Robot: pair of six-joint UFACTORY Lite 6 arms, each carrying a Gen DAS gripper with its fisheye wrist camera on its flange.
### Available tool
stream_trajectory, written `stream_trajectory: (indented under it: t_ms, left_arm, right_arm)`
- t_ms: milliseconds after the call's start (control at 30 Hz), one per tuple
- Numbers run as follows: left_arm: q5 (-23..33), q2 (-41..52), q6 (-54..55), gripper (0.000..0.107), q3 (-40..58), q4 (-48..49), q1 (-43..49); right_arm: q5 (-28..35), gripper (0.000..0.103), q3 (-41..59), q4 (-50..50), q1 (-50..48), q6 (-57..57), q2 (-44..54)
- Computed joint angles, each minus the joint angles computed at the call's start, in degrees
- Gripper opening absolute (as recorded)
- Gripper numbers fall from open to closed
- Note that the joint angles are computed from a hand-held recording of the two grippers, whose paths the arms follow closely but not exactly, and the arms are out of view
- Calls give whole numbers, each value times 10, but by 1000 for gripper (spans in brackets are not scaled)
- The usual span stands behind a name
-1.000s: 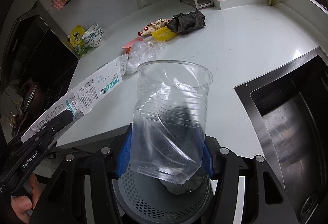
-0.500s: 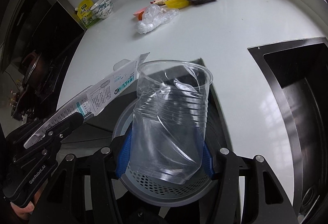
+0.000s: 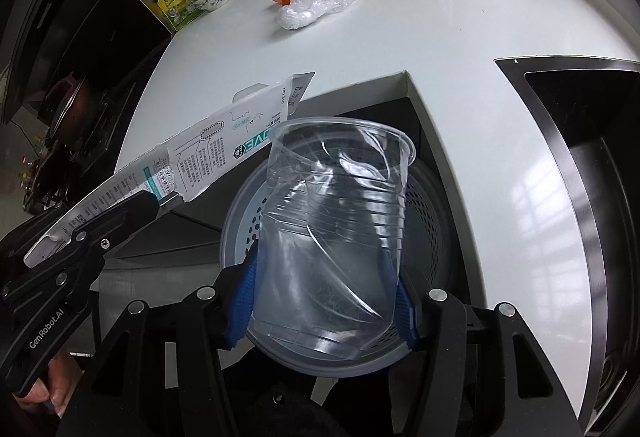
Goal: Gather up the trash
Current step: 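Open both tools to drop the cup and toothbrush package into the bin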
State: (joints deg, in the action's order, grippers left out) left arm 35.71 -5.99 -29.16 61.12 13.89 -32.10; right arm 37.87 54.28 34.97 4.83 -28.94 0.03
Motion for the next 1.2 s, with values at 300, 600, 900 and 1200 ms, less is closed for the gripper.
stream_trajectory:
  t_ms: [300,600,900,1200]
  left_arm:
    - [1,14,51,14,-17,-63,10]
    - [-16,95,106,15,-2,-126,53]
    - [-4,119,96,34,12,-118,56]
    - [1,111,71,59,15,-97,57]
  right_arm:
    - [0,55,-18,6,-4,-4,10]
    - [-13,56,5,-6,4,18,75]
    - [-13,59,18,-23,0,38,104]
    - [-7,67,28,-39,-2,64,107]
